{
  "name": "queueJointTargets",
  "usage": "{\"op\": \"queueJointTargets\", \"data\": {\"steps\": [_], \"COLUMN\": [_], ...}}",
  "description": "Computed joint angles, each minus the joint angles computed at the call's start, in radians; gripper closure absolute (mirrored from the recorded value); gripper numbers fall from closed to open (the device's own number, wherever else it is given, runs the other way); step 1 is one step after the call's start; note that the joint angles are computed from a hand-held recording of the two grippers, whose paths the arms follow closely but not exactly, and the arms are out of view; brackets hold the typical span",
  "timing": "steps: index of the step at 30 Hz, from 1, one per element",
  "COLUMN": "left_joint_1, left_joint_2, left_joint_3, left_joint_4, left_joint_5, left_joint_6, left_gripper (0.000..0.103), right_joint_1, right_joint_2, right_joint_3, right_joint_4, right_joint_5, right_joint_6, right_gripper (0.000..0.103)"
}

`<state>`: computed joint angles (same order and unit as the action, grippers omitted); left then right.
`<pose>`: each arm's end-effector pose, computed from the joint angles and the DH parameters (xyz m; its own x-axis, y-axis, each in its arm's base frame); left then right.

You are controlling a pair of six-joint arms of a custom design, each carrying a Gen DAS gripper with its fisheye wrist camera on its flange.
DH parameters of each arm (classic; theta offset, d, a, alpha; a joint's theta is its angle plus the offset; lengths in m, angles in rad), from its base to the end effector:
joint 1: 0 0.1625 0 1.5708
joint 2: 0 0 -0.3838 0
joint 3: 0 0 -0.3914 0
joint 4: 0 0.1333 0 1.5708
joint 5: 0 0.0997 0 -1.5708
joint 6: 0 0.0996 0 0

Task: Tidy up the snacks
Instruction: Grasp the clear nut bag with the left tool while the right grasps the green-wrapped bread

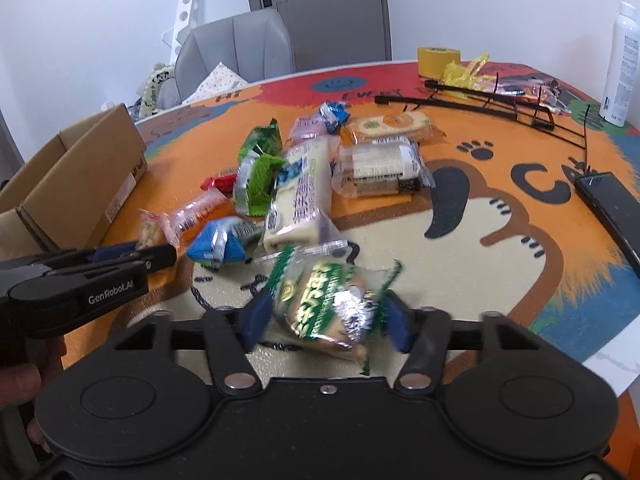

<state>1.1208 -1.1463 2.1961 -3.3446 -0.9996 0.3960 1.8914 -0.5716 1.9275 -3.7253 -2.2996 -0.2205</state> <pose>-0.0416 -0.5164 0.1760 -0.7169 0.3003 -0.6292 0.6529 0.6056 -0.4549 0.2303 -0.4810 0.0073 -0.7894 0.0676 0.6101 -0.4023 0.6937 -0.5974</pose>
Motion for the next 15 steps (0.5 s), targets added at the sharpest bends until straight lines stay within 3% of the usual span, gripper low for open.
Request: {"op": "queueJointTargets", "data": {"steps": [8, 11, 15], "left_joint_1": [-0.001, 0.0, -0.005], "left_joint_2": [-0.042, -0.058, -0.08], "left_joint_3": [0.013, 0.019, 0.031], "left_joint_4": [0.026, 0.041, 0.049], "left_joint_5": [-0.02, -0.029, -0.039], "left_joint_6": [-0.003, -0.009, -0.001], "left_gripper": [0.087, 0.087, 0.088], "right_joint_1": [0.005, 0.019, 0.012], "right_joint_2": [0.003, 0.027, 0.032], "right_joint_3": [-0.012, -0.043, -0.048], "right_joint_4": [0.01, 0.023, 0.059], "right_joint_5": [0.003, -0.057, -0.05], "right_joint_6": [0.003, -0.01, 0.021], "right_gripper": [0.056, 0.03, 0.017]}}
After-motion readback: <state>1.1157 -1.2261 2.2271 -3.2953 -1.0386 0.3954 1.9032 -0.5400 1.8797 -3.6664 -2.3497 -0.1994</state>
